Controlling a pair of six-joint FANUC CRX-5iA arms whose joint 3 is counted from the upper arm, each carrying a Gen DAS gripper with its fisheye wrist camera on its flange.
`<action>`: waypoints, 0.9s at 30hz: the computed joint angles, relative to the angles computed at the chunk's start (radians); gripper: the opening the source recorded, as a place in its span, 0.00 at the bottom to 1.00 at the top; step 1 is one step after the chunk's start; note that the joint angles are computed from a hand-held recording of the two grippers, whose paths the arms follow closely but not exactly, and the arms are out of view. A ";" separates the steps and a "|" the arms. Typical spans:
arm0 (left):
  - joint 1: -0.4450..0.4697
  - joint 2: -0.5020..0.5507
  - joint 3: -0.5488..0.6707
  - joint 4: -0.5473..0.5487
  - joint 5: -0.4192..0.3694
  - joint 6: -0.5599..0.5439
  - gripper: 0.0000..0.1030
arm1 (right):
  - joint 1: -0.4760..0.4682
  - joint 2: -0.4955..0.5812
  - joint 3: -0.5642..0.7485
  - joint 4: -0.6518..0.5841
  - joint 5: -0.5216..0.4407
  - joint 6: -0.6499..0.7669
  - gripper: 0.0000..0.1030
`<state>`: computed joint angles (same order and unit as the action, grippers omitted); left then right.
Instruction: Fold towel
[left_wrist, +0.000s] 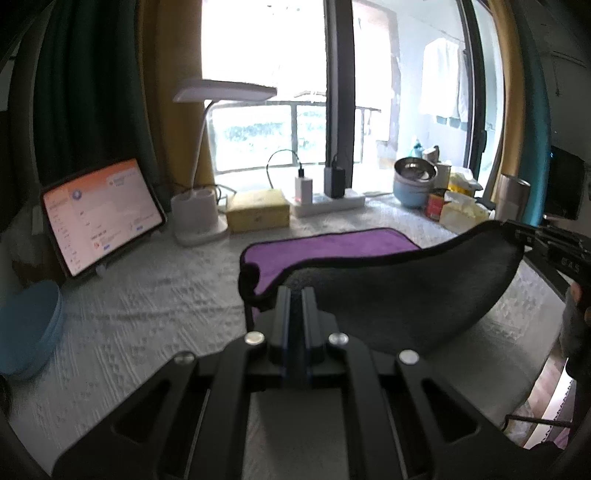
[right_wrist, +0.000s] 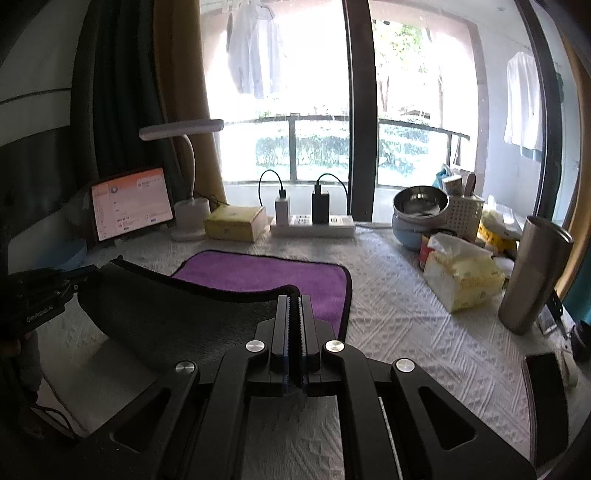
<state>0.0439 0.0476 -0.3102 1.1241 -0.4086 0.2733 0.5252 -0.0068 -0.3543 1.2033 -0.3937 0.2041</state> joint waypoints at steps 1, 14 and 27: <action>-0.003 0.002 0.003 0.012 0.004 -0.010 0.05 | -0.006 0.005 0.005 0.011 0.006 -0.004 0.05; -0.016 0.064 0.086 0.061 0.012 -0.042 0.05 | -0.072 0.049 0.061 0.141 0.077 -0.066 0.05; -0.052 0.140 0.179 0.135 0.062 -0.135 0.05 | -0.110 0.110 0.135 0.218 0.101 -0.084 0.05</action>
<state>-0.0084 0.1877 -0.1311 1.2588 -0.3465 0.1383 0.4149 0.1034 -0.2191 1.4214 -0.2925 0.1203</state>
